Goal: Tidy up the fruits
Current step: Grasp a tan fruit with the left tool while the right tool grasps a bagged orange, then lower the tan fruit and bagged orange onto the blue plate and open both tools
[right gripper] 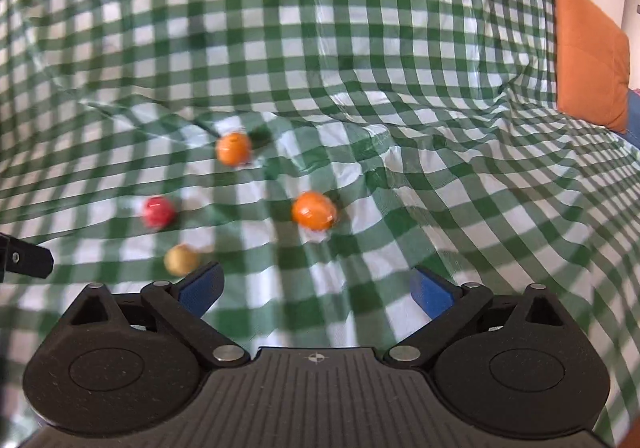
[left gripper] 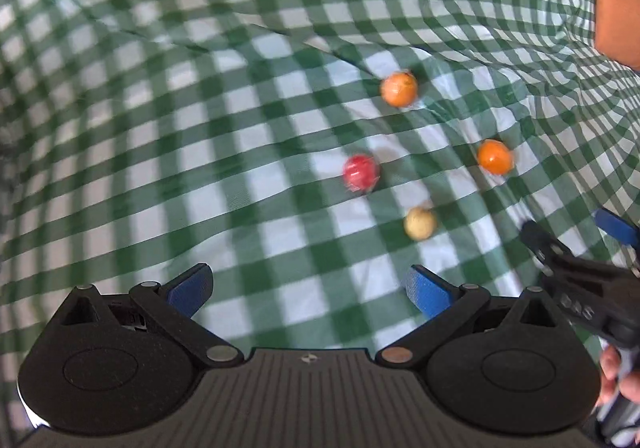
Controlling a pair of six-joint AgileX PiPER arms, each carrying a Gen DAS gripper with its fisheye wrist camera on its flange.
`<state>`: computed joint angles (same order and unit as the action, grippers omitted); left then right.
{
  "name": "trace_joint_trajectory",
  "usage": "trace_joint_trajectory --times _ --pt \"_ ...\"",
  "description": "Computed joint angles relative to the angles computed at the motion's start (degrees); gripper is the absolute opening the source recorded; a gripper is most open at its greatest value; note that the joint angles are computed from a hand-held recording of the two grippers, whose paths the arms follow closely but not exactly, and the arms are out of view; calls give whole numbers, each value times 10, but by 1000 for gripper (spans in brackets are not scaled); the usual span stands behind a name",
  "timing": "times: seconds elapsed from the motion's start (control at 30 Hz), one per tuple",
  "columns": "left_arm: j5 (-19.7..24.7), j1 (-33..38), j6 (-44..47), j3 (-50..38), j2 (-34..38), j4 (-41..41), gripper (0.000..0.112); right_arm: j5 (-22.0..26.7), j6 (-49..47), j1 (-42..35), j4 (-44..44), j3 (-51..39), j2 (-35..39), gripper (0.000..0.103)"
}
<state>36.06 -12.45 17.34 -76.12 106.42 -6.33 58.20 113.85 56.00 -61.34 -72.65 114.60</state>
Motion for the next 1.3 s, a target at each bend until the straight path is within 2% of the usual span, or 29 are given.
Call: trace_joint_trajectory --times 0.13,0.27,0.33,0.37,0.4,0.43,0.47,0.5,0.57,0.63,0.7,0.8,0.9,1.03,1.2,1.3 --pt "-28 -36 -20 -34 68 26 103 -87 8 -78 -77 22 23 93" --pt "-22 -57 -26 -79 127 31 102 -175 -3 -148 -131 17 53 87" --pt "-31 -62 -15 -86 137 20 96 -209 -8 -174 -147 7 70 85" --pt "-31 -63 4 -91 141 1 84 -218 -24 -182 -143 -2 80 84" --pt "-28 -62 29 -94 142 -26 60 -221 -30 -187 -146 -8 89 83" --pt "-35 -60 57 -87 136 -51 46 -218 -12 -185 -166 -6 93 75" --pt "-37 -59 84 -82 132 -72 25 -220 1 -184 -185 -3 93 51" --pt "-32 -60 88 -82 130 -74 24 -227 2 -183 -194 0 90 37" --pt "-35 -59 88 -69 117 -78 24 -210 -30 -173 -164 -8 89 38" --pt "-56 -59 88 -37 89 -68 24 -197 -15 -161 -160 3 78 38" --pt "-55 -48 104 -7 52 -79 24 -176 -4 -144 -144 19 57 38" --pt "-57 -19 162 62 -31 -117 24 -140 28 -104 -123 53 9 38" --pt "-31 25 208 126 -128 -143 25 -81 28 -41 -96 67 -35 38" --pt "39 108 255 177 -248 -160 25 -3 15 51 -53 43 -77 39" --pt "173 262 343 182 -357 -196 25 70 -25 164 -14 -63 -73 39" --pt "255 383 415 174 -398 -222 25 99 -58 219 -8 -148 -46 39"
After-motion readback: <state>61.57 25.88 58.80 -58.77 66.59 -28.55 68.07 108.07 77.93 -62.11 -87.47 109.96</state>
